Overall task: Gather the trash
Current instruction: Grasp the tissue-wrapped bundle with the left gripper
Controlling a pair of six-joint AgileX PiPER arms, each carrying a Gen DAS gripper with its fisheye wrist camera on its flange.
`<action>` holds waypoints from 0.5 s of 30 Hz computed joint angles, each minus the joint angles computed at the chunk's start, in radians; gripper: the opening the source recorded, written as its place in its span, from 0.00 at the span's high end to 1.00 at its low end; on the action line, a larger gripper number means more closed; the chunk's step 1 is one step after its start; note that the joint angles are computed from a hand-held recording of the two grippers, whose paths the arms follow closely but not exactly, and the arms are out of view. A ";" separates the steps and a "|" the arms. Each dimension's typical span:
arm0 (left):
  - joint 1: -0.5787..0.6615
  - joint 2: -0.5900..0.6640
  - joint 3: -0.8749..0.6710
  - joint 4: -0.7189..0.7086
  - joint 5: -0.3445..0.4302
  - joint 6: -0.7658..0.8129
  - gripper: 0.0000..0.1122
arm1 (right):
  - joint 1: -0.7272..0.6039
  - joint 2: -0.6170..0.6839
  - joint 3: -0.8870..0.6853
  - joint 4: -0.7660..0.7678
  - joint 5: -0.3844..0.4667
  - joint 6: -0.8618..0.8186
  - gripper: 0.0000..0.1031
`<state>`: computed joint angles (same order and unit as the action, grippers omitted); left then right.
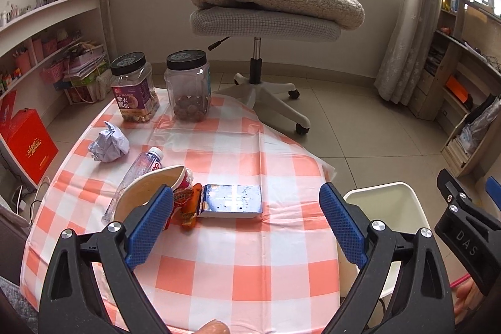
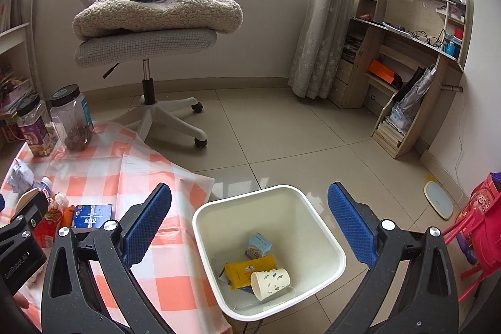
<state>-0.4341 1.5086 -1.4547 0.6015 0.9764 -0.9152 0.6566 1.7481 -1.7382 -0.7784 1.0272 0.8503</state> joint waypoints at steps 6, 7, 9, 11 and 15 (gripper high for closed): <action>0.118 -0.084 0.076 -0.084 0.028 0.089 0.19 | 0.065 0.080 -0.104 0.087 0.022 -0.051 0.07; 0.165 -0.097 0.085 -0.145 0.029 0.148 0.19 | 0.071 0.095 -0.130 0.118 0.024 -0.070 0.07; 0.257 -0.108 0.102 -0.256 0.051 0.275 0.19 | 0.084 0.126 -0.178 0.168 0.028 -0.098 0.07; 0.325 -0.107 0.137 -0.303 0.086 0.383 0.19 | 0.095 0.159 -0.230 0.221 0.038 -0.120 0.07; 0.481 -0.085 0.269 -0.376 0.059 0.570 0.19 | 0.113 0.240 -0.348 0.308 0.087 -0.152 0.07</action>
